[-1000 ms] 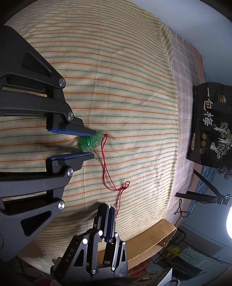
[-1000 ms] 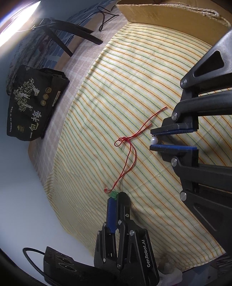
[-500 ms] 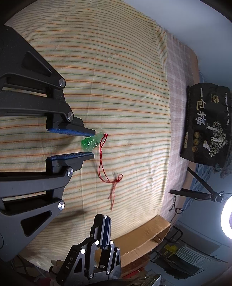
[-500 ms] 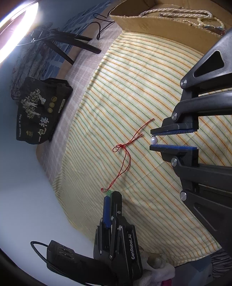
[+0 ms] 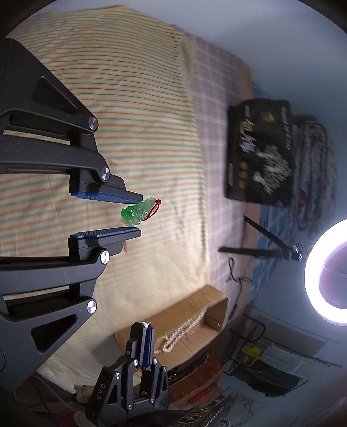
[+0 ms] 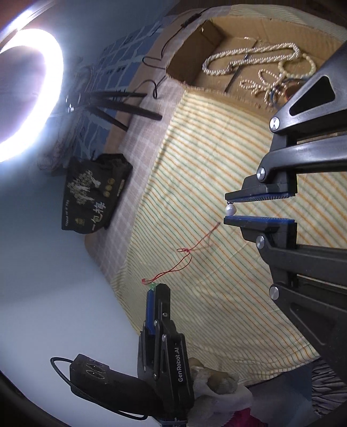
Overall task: Organize jewelry
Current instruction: 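Lift the pendant and cord with both tools over the box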
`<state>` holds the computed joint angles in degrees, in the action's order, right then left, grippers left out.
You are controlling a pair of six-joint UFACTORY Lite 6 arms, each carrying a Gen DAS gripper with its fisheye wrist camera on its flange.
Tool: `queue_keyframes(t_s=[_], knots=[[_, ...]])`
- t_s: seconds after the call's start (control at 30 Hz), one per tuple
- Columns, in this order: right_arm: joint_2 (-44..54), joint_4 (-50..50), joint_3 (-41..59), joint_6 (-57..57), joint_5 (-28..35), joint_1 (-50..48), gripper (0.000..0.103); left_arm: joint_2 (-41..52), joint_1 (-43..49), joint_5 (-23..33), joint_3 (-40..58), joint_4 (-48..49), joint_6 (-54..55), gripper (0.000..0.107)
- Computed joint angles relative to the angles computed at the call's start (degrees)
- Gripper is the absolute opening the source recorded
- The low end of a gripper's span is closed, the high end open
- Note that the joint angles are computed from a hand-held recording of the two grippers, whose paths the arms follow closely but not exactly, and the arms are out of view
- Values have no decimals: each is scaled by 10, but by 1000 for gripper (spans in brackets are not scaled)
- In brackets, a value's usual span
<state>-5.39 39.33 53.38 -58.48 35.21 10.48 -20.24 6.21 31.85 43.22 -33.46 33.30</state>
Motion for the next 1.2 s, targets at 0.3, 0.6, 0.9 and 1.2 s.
queue_keyframes(t_s=[0.3,0.6,0.9,1.2], knots=[[-45,2,20,-51,83,-133,8,38,-117,6,121,84,-142,17],[-26,9,56,-120,146,-278,8,147,-238,7,283,186,-290,17],[22,13,103,-151,175,-353,8,267,-320,21,442,270,-395,17],[41,12,118,-155,181,-389,8,367,-370,26,548,308,-453,17]])
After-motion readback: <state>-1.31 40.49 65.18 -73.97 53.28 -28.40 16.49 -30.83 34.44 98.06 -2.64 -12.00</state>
